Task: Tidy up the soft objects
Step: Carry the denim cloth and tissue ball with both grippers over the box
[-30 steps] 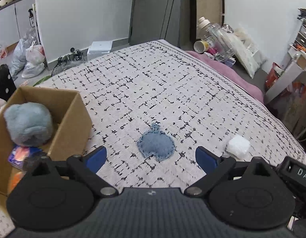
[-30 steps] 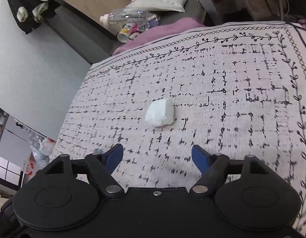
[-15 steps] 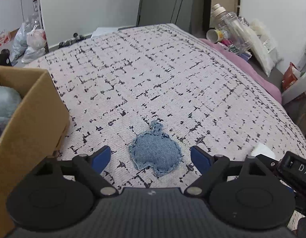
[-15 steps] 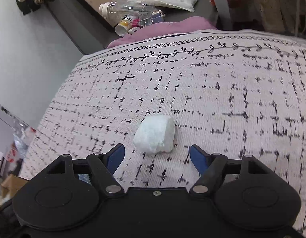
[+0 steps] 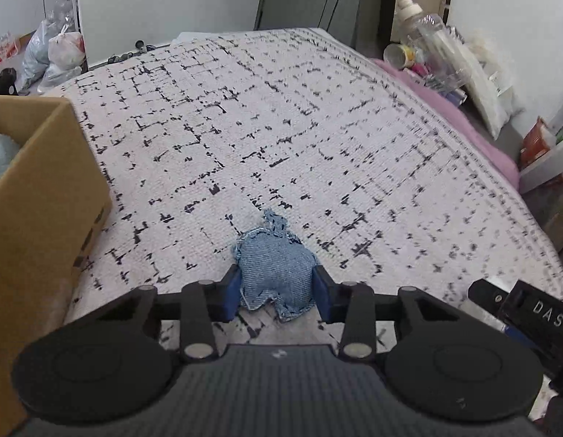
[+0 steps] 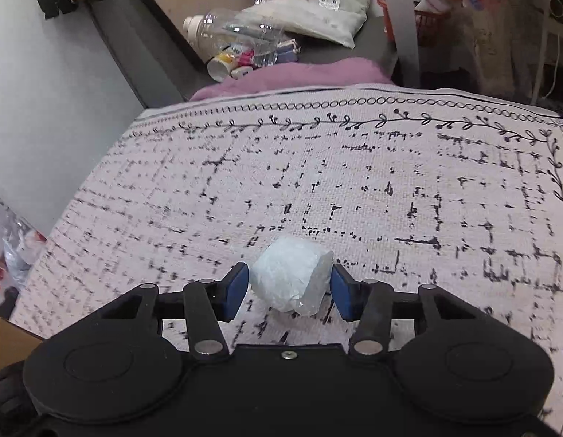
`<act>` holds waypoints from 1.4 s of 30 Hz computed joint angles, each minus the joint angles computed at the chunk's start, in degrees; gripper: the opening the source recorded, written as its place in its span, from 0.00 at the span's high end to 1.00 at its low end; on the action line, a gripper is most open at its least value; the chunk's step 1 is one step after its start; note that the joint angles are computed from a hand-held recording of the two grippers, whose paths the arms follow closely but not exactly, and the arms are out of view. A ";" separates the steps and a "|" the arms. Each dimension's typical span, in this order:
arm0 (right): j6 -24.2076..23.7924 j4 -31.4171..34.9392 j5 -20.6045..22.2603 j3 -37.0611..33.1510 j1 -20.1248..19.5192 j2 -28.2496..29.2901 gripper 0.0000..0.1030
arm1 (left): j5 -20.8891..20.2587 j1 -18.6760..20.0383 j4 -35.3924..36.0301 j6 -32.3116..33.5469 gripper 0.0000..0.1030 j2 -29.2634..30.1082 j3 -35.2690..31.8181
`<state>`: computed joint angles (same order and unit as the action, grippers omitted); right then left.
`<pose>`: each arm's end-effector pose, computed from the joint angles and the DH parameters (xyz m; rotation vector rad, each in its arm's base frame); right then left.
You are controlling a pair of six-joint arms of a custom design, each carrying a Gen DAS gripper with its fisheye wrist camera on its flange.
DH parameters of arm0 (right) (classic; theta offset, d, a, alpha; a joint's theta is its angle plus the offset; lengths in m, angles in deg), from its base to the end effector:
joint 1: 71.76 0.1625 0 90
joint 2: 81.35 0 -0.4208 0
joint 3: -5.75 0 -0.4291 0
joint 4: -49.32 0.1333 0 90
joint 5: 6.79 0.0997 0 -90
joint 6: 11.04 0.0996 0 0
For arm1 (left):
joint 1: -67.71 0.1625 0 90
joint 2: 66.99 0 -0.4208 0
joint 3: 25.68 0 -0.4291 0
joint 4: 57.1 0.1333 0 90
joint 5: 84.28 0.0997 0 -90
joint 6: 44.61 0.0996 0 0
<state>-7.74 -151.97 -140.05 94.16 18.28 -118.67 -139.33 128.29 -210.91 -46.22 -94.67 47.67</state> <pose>0.0655 -0.7166 0.1342 -0.5498 -2.1145 1.2584 -0.2235 -0.7839 0.0045 0.4923 2.5262 -0.6119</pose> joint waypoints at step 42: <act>4.47 9.69 -2.54 -8.46 20.39 7.96 0.53 | -6.03 4.30 0.20 3.27 0.61 -29.77 16.11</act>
<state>-3.27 -142.28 -142.58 85.70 38.66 -110.71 -145.36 132.59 -210.71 -42.95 -124.45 63.78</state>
